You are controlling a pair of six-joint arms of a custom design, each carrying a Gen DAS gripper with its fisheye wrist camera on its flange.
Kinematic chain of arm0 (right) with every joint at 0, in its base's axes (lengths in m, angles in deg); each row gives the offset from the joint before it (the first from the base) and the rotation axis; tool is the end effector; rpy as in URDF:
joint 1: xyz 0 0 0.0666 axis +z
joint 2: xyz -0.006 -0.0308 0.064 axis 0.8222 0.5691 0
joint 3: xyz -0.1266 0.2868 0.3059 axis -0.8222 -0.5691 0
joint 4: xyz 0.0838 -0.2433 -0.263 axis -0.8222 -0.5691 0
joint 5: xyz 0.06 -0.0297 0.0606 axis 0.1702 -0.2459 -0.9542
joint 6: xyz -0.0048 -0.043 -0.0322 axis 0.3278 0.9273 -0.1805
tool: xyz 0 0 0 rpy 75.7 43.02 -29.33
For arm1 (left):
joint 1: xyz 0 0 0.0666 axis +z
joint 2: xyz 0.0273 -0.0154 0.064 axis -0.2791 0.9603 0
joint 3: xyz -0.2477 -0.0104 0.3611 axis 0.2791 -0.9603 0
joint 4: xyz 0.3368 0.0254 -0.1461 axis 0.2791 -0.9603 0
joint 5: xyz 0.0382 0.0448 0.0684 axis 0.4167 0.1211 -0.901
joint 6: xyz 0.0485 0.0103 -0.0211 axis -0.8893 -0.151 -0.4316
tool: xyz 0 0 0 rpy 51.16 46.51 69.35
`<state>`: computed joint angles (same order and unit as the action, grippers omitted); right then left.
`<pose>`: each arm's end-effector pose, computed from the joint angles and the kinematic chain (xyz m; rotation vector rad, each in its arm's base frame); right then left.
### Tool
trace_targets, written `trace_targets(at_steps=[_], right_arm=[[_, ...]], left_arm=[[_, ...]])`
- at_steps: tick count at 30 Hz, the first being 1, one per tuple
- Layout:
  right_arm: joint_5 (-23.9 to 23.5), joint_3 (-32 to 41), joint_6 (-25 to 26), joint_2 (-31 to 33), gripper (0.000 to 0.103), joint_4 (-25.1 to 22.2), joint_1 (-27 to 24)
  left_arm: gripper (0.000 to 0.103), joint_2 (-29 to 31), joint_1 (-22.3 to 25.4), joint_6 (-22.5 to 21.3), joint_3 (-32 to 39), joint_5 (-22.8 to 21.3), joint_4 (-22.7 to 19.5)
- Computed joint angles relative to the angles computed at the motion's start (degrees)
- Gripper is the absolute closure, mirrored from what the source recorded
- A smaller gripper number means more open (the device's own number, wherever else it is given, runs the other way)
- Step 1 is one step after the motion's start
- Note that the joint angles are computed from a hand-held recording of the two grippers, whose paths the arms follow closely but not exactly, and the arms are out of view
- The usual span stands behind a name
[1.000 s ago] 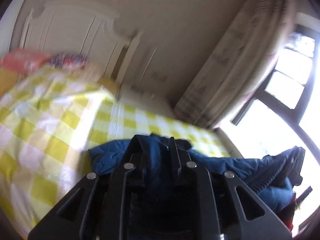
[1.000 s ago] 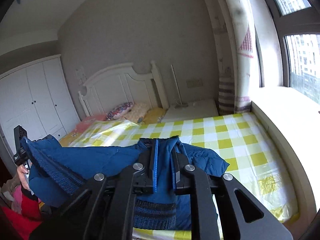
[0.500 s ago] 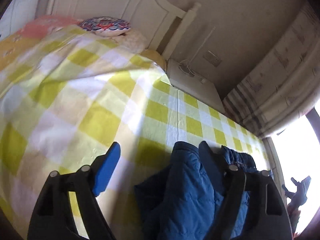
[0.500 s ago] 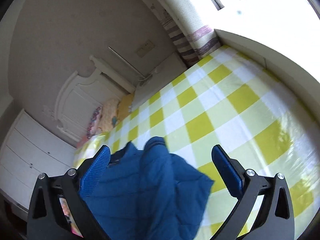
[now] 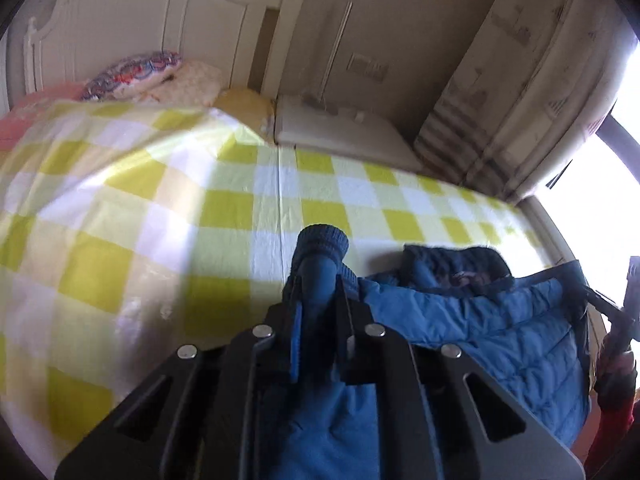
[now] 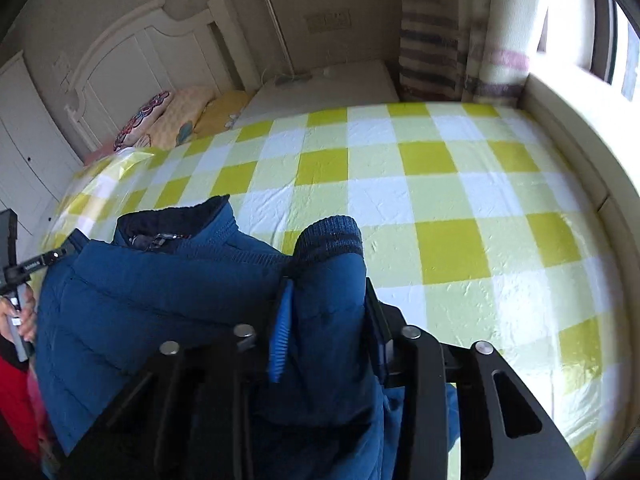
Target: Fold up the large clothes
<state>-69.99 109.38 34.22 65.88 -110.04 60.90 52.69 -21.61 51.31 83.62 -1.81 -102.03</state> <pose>0.6028 0.0691 0.4345 -0.2980 2.3962 0.3895 0.5956 -0.0594 0.5075 -0.2197 2.3678 -0.2789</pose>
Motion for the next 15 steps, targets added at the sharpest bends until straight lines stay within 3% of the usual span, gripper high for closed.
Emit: trace_targets(at_steps=[1, 3, 6, 10, 12, 14, 15], right_arm=[[-0.02, -2.7, 0.47, -3.23, 0.08, 3.01, -0.02], [-1.45, -2.87, -0.46, -6.14, 0.081, 4.51, -0.57], [-1.26, 1.76, -2.61, -6.18, 0.081, 3.52, -1.52], [2.86, 11.27, -5.71, 1.88, 0.081, -2.44, -0.84], [4.09, 13.36, -7.32, 6.9, 0.081, -5.13, -0.65], [5.49, 13.59, -8.04, 11.41, 0.08, -7.73, -0.4], [3.56, 12.32, -9.13, 12.27, 0.078, -7.3, -0.68]], left_arm=[[0.091, -1.55, 0.45, 0.78, -0.67, 1.47, 1.49], [0.091, -2.36, 0.77, 1.5, 1.79, 2.55, 1.28], [0.091, 1.6, -0.44, -0.13, 9.9, -3.0, -2.7], [0.09, 10.61, -0.56, 0.91, 18.39, -6.34, -8.69], [0.087, 13.86, -0.97, 0.8, 17.22, -10.02, -9.82], [0.083, 15.25, -0.96, 2.14, 14.38, -9.4, -10.63], [0.079, 14.23, -0.83, 2.58, 12.22, -9.74, -8.7]])
